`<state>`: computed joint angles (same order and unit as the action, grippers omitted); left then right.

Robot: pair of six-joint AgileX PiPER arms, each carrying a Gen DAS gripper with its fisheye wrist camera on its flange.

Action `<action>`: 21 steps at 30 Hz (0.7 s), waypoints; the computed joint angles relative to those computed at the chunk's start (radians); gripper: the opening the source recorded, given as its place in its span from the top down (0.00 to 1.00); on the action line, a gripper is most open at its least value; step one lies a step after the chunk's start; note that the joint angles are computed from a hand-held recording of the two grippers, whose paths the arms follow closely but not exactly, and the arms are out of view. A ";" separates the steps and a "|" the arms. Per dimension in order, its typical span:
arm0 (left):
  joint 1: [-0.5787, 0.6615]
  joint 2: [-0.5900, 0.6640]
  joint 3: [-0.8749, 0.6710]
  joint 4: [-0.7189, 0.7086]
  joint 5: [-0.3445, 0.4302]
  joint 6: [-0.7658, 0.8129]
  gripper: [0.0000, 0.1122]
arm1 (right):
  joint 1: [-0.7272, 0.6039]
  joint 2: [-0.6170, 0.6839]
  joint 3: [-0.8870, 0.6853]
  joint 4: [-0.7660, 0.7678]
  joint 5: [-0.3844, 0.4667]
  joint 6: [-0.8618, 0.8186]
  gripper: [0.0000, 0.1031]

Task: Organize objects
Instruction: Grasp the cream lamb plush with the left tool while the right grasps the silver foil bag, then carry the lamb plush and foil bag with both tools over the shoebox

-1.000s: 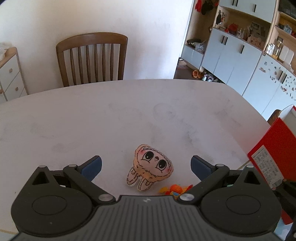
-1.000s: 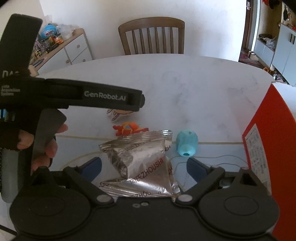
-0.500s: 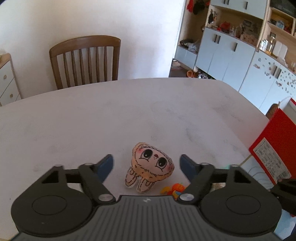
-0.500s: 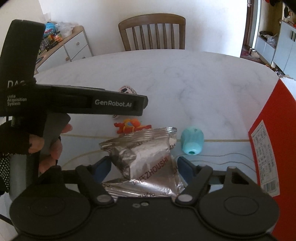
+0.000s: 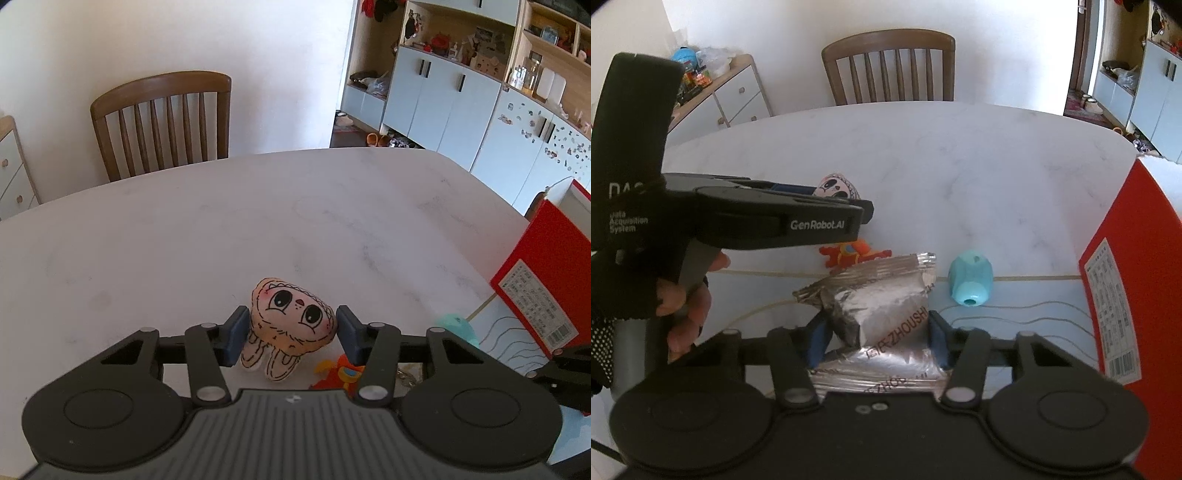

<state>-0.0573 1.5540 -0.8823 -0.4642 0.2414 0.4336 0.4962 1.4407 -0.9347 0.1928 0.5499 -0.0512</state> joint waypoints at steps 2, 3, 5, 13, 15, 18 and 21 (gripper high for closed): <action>0.005 -0.020 0.003 -0.020 0.017 0.017 0.55 | -0.001 -0.011 0.004 -0.003 0.008 0.004 0.50; 0.010 -0.030 0.004 -0.040 0.028 0.035 0.55 | -0.003 -0.019 0.006 0.000 0.012 0.005 0.50; 0.008 -0.053 0.005 -0.005 0.048 -0.007 0.55 | -0.007 -0.043 0.017 0.004 0.022 0.004 0.50; -0.014 -0.188 0.025 0.109 0.155 -0.182 0.55 | -0.032 -0.156 0.019 0.024 0.119 -0.007 0.50; -0.026 -0.230 0.029 0.149 0.184 -0.232 0.55 | -0.044 -0.191 0.015 0.018 0.151 -0.001 0.50; -0.050 -0.290 0.023 0.198 0.237 -0.305 0.55 | -0.070 -0.241 0.013 0.031 0.198 -0.012 0.50; -0.083 -0.349 0.015 0.244 0.285 -0.373 0.55 | -0.092 -0.297 0.009 0.023 0.240 -0.010 0.50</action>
